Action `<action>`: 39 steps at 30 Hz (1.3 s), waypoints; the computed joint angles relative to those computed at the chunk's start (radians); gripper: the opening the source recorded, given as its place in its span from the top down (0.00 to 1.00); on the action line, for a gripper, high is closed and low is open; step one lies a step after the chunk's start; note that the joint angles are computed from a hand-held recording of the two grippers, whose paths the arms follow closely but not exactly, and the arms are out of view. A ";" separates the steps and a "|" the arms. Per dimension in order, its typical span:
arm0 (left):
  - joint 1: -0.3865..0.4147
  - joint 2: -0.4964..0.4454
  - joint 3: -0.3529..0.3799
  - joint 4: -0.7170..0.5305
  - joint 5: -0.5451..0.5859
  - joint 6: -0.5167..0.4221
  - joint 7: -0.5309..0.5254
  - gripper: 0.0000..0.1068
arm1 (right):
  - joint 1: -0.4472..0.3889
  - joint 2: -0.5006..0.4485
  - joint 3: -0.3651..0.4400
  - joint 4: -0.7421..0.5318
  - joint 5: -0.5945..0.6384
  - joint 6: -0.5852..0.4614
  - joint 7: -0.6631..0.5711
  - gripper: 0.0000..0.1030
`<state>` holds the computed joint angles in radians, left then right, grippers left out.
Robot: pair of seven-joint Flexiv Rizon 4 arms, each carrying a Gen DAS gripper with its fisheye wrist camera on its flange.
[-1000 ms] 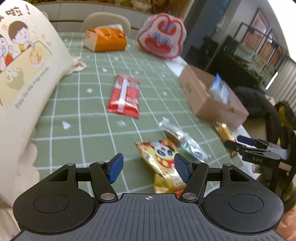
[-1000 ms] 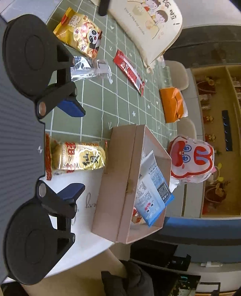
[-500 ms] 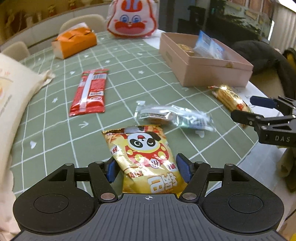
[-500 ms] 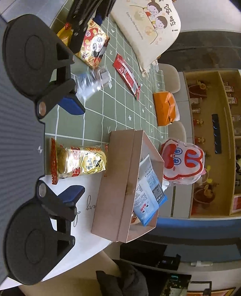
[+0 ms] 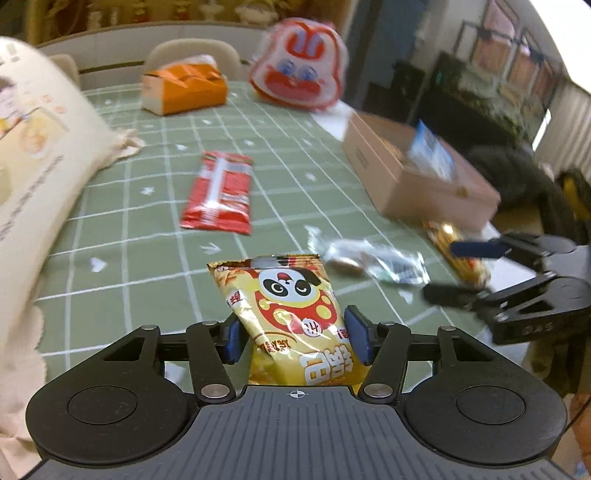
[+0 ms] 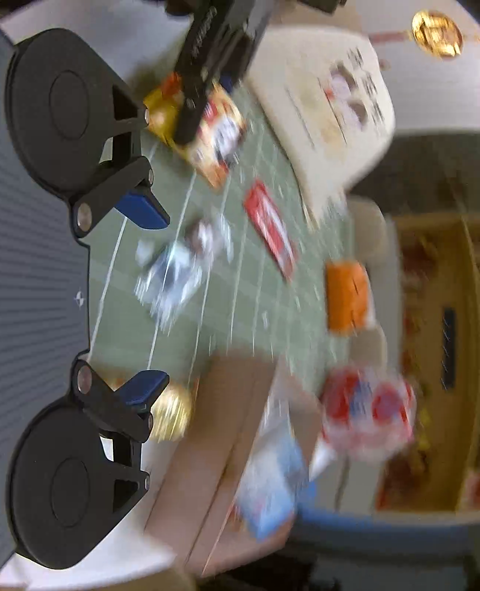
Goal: Organize snacks
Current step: 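Grasp the panda-printed snack bag with the left tool while the right tool grasps the clear wrapped candy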
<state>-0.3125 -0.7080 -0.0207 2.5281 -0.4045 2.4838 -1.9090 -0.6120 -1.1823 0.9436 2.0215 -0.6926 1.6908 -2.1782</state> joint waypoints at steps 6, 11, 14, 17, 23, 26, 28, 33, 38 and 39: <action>0.099 -0.043 0.003 0.051 0.113 0.145 -0.126 0.43 | 0.233 0.108 -0.124 -0.054 0.089 -0.027 0.086 0.18; 0.174 -0.088 0.015 0.084 0.194 0.257 -0.190 0.43 | 0.089 0.032 0.080 -0.045 0.136 -0.290 -0.051 0.18; 0.208 -0.116 0.015 0.086 0.239 0.310 -0.208 0.43 | 0.161 0.093 0.000 -0.002 0.149 -0.134 -0.033 0.18; 0.218 -0.132 0.010 0.096 0.253 0.338 -0.208 0.43 | 0.303 0.142 -0.125 -0.012 0.180 0.032 -0.005 0.18; 0.232 -0.155 0.005 0.113 0.265 0.388 -0.224 0.43 | 0.339 0.107 -0.137 -0.117 0.172 -0.063 0.118 0.17; 0.246 -0.159 -0.003 0.097 0.277 0.372 -0.217 0.43 | 0.313 0.103 -0.116 -0.094 0.185 -0.059 0.082 0.21; 0.245 -0.156 -0.010 0.090 0.281 0.355 -0.207 0.43 | 0.347 0.125 -0.155 -0.079 0.192 -0.011 0.081 0.26; 0.208 -0.114 -0.017 0.100 0.243 0.302 -0.170 0.43 | 0.423 0.142 -0.241 -0.069 0.135 0.090 0.094 0.60; 0.154 -0.072 -0.030 0.074 0.228 0.216 -0.104 0.43 | 0.269 0.160 -0.171 0.033 0.022 0.080 0.087 0.65; 0.149 -0.067 -0.035 0.063 0.238 0.198 -0.091 0.43 | 0.210 0.153 -0.141 0.058 -0.010 0.072 0.080 0.65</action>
<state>-0.1640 -0.7752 -0.0559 2.5908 -0.1669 2.6814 -2.0000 -0.4024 -1.0288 0.8029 2.0798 -0.7031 1.7630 -2.0983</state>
